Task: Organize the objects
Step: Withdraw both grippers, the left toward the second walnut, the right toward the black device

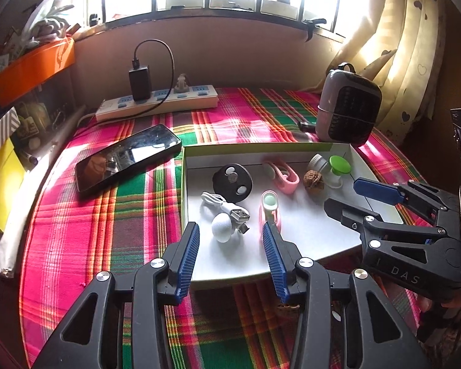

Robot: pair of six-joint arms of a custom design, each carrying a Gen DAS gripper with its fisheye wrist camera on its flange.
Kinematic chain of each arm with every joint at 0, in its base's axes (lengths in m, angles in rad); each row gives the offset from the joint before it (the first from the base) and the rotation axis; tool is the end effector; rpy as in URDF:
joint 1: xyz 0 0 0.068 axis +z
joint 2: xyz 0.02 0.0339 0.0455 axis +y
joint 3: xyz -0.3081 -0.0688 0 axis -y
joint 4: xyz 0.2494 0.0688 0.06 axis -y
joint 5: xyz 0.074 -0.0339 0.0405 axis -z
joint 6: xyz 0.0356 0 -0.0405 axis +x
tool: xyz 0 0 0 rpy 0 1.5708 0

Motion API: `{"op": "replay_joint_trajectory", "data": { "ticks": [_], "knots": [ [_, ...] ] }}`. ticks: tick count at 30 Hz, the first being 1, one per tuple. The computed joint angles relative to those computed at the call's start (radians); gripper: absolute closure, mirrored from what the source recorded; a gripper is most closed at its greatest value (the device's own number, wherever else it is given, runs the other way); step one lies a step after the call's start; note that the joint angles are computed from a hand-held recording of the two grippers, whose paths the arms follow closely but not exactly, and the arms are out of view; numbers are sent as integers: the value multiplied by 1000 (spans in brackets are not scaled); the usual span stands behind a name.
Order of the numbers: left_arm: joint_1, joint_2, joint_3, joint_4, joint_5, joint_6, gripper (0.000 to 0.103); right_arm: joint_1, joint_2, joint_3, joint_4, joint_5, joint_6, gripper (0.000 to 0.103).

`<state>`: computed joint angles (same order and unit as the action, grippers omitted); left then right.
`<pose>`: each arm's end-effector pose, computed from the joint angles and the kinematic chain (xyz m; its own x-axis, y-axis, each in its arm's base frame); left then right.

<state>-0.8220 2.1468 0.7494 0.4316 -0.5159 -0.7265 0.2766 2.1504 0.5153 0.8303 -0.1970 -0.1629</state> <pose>0.2509 -0.2442 0.0502 -0.7149 -0.0795 -0.6947 -0.0384 0.9965 -0.0745 0.2945 0.0908 0.0400 -0.6195 -0.3412 -0.7070 -0.5055 0.8624 0.0268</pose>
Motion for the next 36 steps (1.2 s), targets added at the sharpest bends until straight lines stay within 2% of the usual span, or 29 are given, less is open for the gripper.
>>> {"op": "replay_joint_trajectory", "data": {
  "ticks": [11, 21, 28, 36],
  "knots": [
    [-70, -49, -105, 39, -58, -119, 61, -5, -52, -150, 118, -60, -7, 50],
    [-139, -64, -170, 43, -95, -227, 61, 16, -34, -287, 256, -124, -32, 50],
    [-173, -50, -203, 63, -91, -286, 61, 74, 49, -308, 315, -96, -28, 50],
    [-188, -38, -222, 79, -81, -318, 61, 150, 122, -275, 310, -5, -23, 50]
  ]
}}
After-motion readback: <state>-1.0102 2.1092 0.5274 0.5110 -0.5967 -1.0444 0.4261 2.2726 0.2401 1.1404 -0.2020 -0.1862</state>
